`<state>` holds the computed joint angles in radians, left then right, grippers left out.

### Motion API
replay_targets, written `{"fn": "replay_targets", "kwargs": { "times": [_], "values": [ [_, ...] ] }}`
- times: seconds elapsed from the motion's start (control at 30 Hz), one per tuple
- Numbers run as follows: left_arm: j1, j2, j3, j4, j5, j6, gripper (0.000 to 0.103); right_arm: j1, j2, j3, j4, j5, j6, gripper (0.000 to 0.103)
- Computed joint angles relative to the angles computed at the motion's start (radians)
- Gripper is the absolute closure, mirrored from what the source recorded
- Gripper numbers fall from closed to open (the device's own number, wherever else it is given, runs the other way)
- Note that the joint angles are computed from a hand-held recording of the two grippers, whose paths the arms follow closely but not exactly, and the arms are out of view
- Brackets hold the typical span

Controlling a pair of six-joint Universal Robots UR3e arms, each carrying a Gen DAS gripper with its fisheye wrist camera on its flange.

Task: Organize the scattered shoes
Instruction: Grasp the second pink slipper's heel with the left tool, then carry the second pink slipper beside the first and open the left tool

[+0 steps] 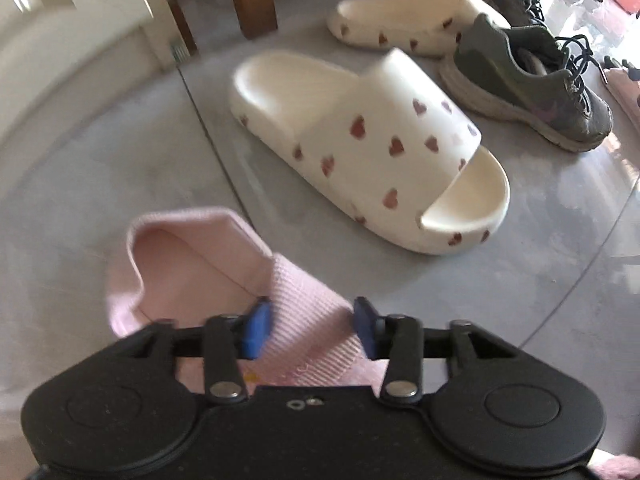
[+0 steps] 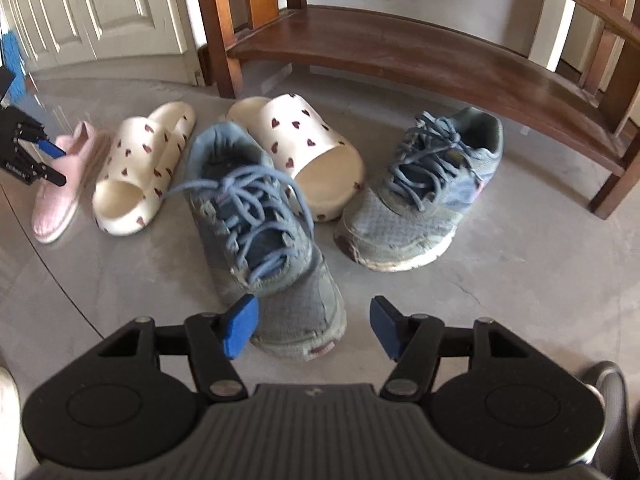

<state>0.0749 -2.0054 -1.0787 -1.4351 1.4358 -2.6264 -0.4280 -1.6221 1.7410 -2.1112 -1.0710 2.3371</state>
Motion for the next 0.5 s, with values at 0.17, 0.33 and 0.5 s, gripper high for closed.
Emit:
{"fn": "replay_targets", "kwargs": {
  "times": [0.17, 0.33, 0.5],
  "values": [
    [0.068, 0.079, -0.079, -0.093, -0.163, -0.085, 0.095, -0.047, -0.055, 0.035, -0.019, 0.01, 0.02, 0.037],
    [0.072, 0.176, -0.213, -0.196, -0.344, -0.135, 0.095, -0.118, -0.108, 0.087, -0.028, 0.056, -0.001, 0.037],
    [-0.11, 0.137, -0.22, -0.229, -0.482, -0.163, 0.095, -0.236, -0.198, 0.158, 0.029, 0.101, -0.078, 0.037]
  ]
}}
